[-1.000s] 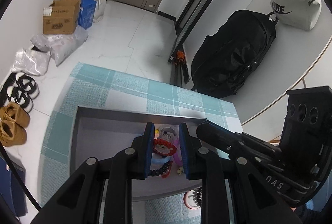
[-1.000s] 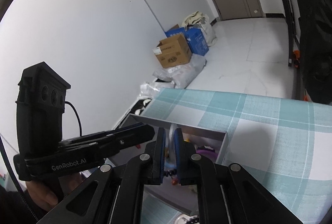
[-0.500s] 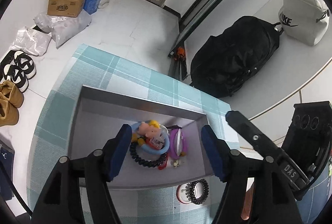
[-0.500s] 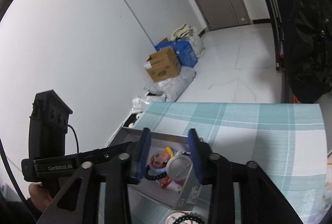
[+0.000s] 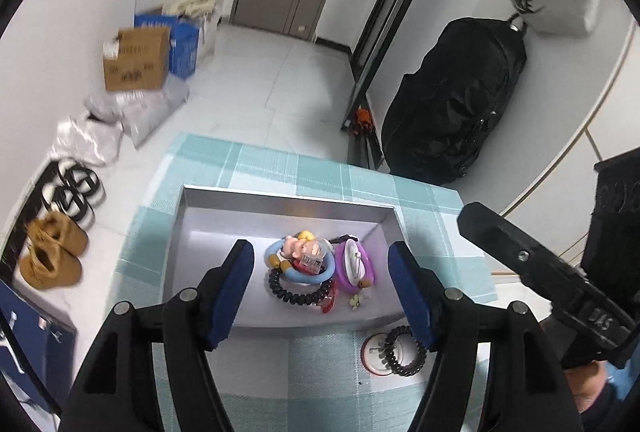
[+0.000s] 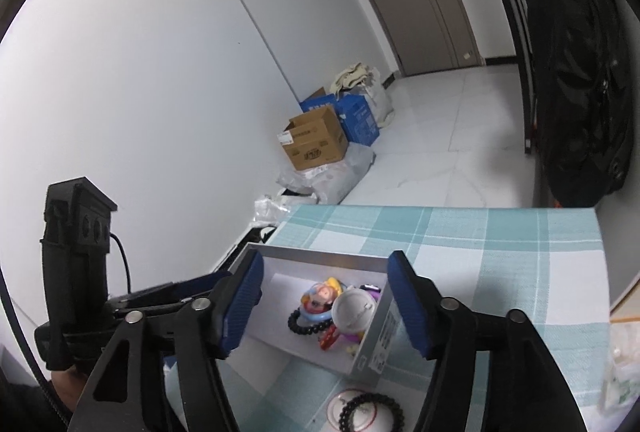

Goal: Organize jewelry
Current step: 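Withdraw both tools from the box back over the table, then close the right tool on the black coiled hair tie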

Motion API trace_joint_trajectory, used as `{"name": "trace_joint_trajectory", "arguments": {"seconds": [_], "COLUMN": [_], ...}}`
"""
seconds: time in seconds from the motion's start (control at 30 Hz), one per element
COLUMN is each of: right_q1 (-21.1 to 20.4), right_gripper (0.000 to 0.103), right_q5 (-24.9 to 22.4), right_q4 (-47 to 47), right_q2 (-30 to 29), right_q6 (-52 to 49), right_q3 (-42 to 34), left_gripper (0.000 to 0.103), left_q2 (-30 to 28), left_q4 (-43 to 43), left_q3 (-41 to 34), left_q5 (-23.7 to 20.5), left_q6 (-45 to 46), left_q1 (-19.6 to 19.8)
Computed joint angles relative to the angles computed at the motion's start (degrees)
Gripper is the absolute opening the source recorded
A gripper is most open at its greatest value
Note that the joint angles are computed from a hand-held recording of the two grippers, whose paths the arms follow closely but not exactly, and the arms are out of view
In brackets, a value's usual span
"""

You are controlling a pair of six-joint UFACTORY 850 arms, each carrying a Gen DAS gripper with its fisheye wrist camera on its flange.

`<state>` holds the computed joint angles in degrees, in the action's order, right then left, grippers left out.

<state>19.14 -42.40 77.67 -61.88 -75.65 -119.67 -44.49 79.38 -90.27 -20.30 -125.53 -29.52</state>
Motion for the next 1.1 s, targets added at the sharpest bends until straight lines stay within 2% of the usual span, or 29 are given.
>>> {"name": "trace_joint_trajectory", "arguments": {"seconds": [0.13,0.23,0.4,0.5,0.6,0.7,0.83,0.9,1.1], "right_q1": [-0.5,-0.8,-1.2,-1.2,-1.1,-1.0,-0.8,-0.6,0.0], "right_gripper": [0.074,0.077,0.081,0.083,0.084,0.084,0.084,0.084,0.084], "right_q5": [1.6,3.0,5.7,7.3,8.2,9.3,8.7,9.4,6.4], "right_q4": [3.0,3.8,3.8,2.5,0.8,-1.4,-8.5,-9.0,-19.6], "right_q2": [3.7,5.4,7.9,9.0,9.6,9.9,9.0,9.1,5.9], "right_q6": [-4.5,-6.1,-7.7,-7.7,-7.6,-7.5,-2.7,-3.5,6.2], "right_q3": [6.1,9.2,14.0,16.1,17.5,18.4,17.8,18.5,14.6], "left_gripper": [0.066,0.066,0.074,0.075,0.076,0.076,0.076,0.076,0.076], "left_q2": [0.7,0.6,0.6,0.5,0.2,-0.3,0.2,0.4,0.1], "left_q4": [4.4,4.1,6.5,6.0,3.7,-2.8,-3.3,-4.6,-13.1], "left_q3": [1.3,1.4,1.8,1.6,1.4,1.2,2.4,2.9,2.5], "left_q5": [-0.4,-2.4,-2.1,-2.9,-4.1,-4.0,-4.0,-4.2,-4.3], "left_q6": [-4.8,-4.5,-7.1,-5.7,-3.3,2.4,0.3,0.6,6.7], "left_q1": [-0.7,-1.5,-2.6,-3.5,-4.4,-4.7,-4.9,-4.9,-4.6]}}
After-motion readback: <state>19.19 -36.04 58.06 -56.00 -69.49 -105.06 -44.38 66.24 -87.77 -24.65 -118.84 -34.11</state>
